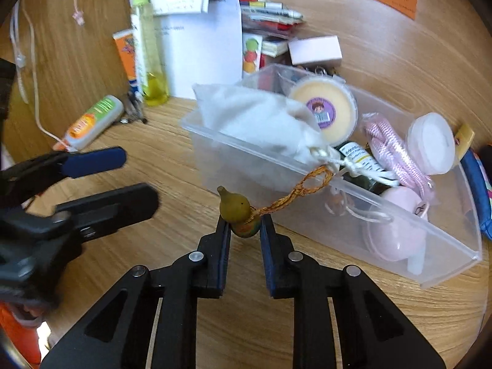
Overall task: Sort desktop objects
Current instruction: 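Grasp the yellow-green pear-shaped ornament on the desk with the right gripper, then carry the ornament over the box and open the right gripper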
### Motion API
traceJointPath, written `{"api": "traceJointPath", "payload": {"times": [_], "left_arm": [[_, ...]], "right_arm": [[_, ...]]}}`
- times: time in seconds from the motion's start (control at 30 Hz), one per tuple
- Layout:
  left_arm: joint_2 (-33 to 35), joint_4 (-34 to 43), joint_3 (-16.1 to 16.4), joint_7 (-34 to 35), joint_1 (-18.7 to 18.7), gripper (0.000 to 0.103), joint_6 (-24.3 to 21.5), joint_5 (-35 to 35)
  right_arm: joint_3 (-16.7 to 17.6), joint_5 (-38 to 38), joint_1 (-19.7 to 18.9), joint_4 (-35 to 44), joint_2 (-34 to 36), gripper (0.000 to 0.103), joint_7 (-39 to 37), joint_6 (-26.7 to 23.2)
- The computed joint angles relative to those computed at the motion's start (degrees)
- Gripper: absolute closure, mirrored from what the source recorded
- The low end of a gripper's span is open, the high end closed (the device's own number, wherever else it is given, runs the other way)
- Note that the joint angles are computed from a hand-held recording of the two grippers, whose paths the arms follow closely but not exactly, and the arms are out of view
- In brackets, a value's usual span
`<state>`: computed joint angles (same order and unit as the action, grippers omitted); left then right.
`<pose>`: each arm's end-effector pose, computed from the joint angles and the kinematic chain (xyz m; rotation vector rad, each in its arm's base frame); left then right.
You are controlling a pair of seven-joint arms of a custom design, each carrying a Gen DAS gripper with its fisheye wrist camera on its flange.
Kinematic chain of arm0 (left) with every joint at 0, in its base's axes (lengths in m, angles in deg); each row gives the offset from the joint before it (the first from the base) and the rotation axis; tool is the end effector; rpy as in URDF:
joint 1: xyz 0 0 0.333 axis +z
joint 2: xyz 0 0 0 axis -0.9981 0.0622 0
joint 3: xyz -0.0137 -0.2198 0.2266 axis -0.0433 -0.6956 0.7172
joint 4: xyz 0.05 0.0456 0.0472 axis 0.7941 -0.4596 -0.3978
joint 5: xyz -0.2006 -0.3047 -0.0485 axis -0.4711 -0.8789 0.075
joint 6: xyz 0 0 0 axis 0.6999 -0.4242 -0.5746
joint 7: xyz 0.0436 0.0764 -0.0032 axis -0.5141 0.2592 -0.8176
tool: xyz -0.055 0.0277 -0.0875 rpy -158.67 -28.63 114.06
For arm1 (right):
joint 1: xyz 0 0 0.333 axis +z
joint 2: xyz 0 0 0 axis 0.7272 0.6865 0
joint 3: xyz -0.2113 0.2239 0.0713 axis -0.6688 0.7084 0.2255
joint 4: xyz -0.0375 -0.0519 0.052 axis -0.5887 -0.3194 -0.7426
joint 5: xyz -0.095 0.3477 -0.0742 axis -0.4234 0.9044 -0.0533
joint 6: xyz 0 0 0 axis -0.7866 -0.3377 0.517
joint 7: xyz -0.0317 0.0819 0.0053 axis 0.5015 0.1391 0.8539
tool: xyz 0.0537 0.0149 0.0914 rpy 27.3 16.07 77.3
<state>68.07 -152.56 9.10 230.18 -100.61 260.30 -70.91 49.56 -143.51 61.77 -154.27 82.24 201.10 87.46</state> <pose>0.5438 -0.3217 0.3649 -1.2635 2.3796 -1.3616 0.4942 0.1959 0.3780 -1.8571 1.7545 -0.6840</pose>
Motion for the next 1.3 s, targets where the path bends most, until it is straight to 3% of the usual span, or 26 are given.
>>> {"api": "traceJointPath", "payload": {"times": [0.2,0.37,0.53,0.63,0.73,0.77,0.87,1.03,1.1,1.2,1.27,1.3], "left_arm": [[-0.2,0.7,-0.3,0.5,-0.6,0.030,1.2,-0.8],[-0.4,0.8,-0.5,-0.5,-1.9,0.030,2.3,1.1],[-0.4,1.0,-1.6,-1.4,-2.6,0.030,4.2,2.9],[-0.2,1.1,-1.6,-5.0,-3.3,0.030,5.0,6.3],[0.1,1.0,-1.6,-9.9,-3.8,0.030,5.7,11.1],[0.3,1.0,-1.7,-11.3,-3.9,0.030,5.9,12.5],[0.8,1.0,-2.5,-14.6,-3.6,0.029,6.6,15.8],[1.2,0.8,-1.3,-22.8,-5.4,0.029,7.2,23.6],[1.0,0.4,0.6,-26.9,-7.5,0.028,8.0,27.3],[0.2,-0.6,3.1,-31.9,-10.5,0.017,10.3,31.4],[-0.6,-1.7,7.0,-36.3,-14.4,0.011,12.2,34.2],[-1.2,-2.3,10.5,-39.1,-17.6,0.010,13.3,35.6]], "right_arm": [[-0.1,-8.3,-1.6,-1.4,-4.8,0.086,7.5,2.7],[0.3,-8.9,-4.6,-1.4,-6.4,0.086,8.3,3.2],[-0.6,-1.6,-7.6,-2.7,-6.2,0.086,2.2,5.1],[-0.7,8.9,-8.3,-3.4,-5.6,0.086,-7.0,5.0],[-0.7,17.2,-8.5,-4.7,-5.9,0.076,-15.0,5.8],[-0.6,17.9,-8.6,-4.9,-6.2,0.068,-15.8,5.2],[-0.7,20.2,-9.2,-7.0,-7.6,0.059,-18.8,7.0],[1.8,9.9,-12.2,-8.5,-9.8,0.058,-11.6,6.0],[2.9,3.8,-13.2,-8.7,-11.0,0.057,-6.5,4.5],[4.0,-4.6,-13.9,-9.3,-13.1,0.051,0.4,2.0],[4.7,-10.1,-13.8,-9.9,-14.9,0.041,5.1,-0.7],[4.9,-12.1,-13.6,-10.2,-15.8,0.038,6.8,-2.0]]}}
